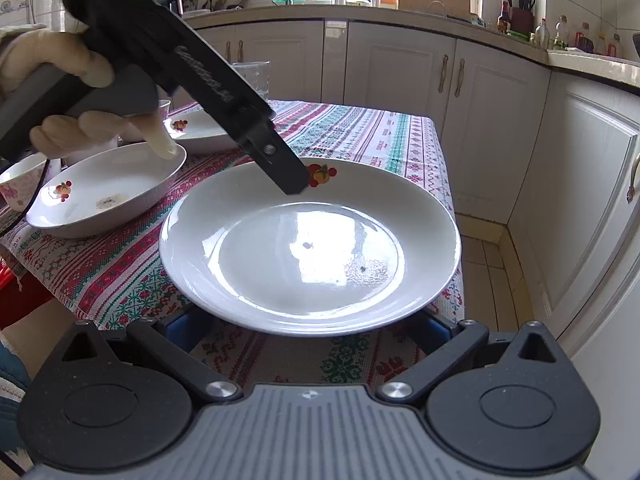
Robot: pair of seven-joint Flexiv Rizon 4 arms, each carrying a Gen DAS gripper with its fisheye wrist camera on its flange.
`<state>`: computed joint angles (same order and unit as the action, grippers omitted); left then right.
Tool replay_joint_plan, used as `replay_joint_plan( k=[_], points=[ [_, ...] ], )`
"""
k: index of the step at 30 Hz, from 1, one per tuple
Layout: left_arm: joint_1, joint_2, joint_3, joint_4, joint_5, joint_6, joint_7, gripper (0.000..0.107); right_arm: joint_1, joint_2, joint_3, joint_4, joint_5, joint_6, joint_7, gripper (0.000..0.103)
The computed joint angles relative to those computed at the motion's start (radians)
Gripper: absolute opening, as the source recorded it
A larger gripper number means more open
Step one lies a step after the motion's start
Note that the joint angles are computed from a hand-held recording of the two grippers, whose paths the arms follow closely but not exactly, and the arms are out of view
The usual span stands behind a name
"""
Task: Organize plates and bowls
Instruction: 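Close the left gripper on the stained plate's rim and lift it, then raise the stained plate with the left gripper, tilting it up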
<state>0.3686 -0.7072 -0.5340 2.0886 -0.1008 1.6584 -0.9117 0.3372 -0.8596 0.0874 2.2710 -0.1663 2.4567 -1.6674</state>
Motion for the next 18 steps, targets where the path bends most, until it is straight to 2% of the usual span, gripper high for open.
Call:
replay_joint_plan(
  k=[5, 7, 18],
  points=[
    [-0.035, -0.015, 0.024, -0.063, -0.029, -0.097, 0.050, 0.099, -0.013, -0.032, 0.007, -0.004, -0.012, 0.065, -0.013, 0.103],
    [-0.054, -0.017, 0.038, -0.079, -0.054, -0.124, 0.072, 0.094, -0.017, -0.039, 0.007, -0.003, -0.017, 0.081, -0.014, 0.103],
    [-0.130, -0.012, 0.091, -0.129, -0.175, -0.229, 0.196, 0.086, -0.022, -0.008, -0.001, 0.002, -0.039, 0.025, -0.009, 0.103]
  ],
)
